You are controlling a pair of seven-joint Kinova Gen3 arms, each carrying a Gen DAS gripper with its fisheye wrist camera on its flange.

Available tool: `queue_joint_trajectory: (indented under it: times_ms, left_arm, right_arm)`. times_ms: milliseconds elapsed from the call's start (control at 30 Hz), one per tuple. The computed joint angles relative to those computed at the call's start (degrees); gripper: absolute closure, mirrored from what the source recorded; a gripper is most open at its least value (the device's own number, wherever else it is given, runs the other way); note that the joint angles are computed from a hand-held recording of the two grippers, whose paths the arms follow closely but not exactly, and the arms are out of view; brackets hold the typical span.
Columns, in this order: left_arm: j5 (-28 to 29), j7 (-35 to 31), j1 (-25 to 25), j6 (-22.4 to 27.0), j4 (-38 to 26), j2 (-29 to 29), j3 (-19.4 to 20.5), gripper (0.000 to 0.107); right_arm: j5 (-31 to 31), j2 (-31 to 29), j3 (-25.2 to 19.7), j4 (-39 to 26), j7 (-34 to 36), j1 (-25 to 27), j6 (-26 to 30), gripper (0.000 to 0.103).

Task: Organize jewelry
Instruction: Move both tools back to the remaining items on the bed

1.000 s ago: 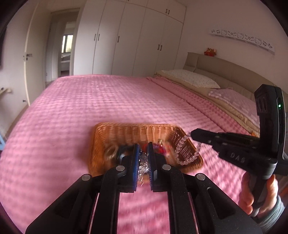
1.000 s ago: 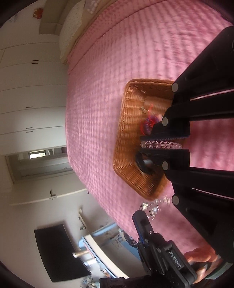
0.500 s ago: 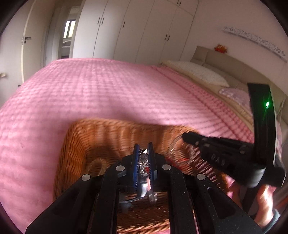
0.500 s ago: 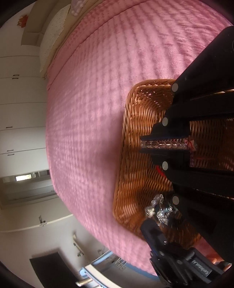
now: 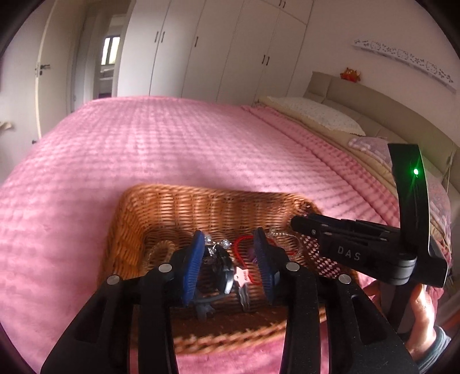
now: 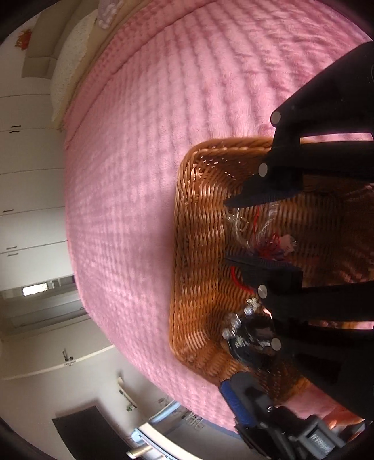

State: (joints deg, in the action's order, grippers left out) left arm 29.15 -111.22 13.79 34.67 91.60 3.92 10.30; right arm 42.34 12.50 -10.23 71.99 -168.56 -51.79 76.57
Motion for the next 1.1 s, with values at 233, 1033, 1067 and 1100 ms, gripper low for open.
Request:
queue_joint_trajectory:
  times_ms: [233,1033,1067,1100]
  left_arm:
    - [4.8,-3.0,1.1,0.8,7.5,-10.6,-2.8,0.073]
    - [-11.2,16.2,7.8,6.7,25.9,-24.4,6.3,0.073]
    - [-12.4,17.4,7.8,6.6,25.9,-24.0,7.0,0.073]
    - [-13.5,18.5,8.0,6.4,25.8,-23.5,7.7,0.073]
  right_arm:
    - [8.6,-2.2,-4.1,-1.7,-3.6,-9.9,11.9,0.072]
    - [2.0,-2.9,-12.7,14.8,-27.7,-21.8,17.6,0.072]
    - [1.5,-3.2,-12.6,15.4,-27.8,-21.5,16.7,0.072]
    - [1.1,-3.4,-12.7,15.8,-27.9,-21.2,16.0,0.072]
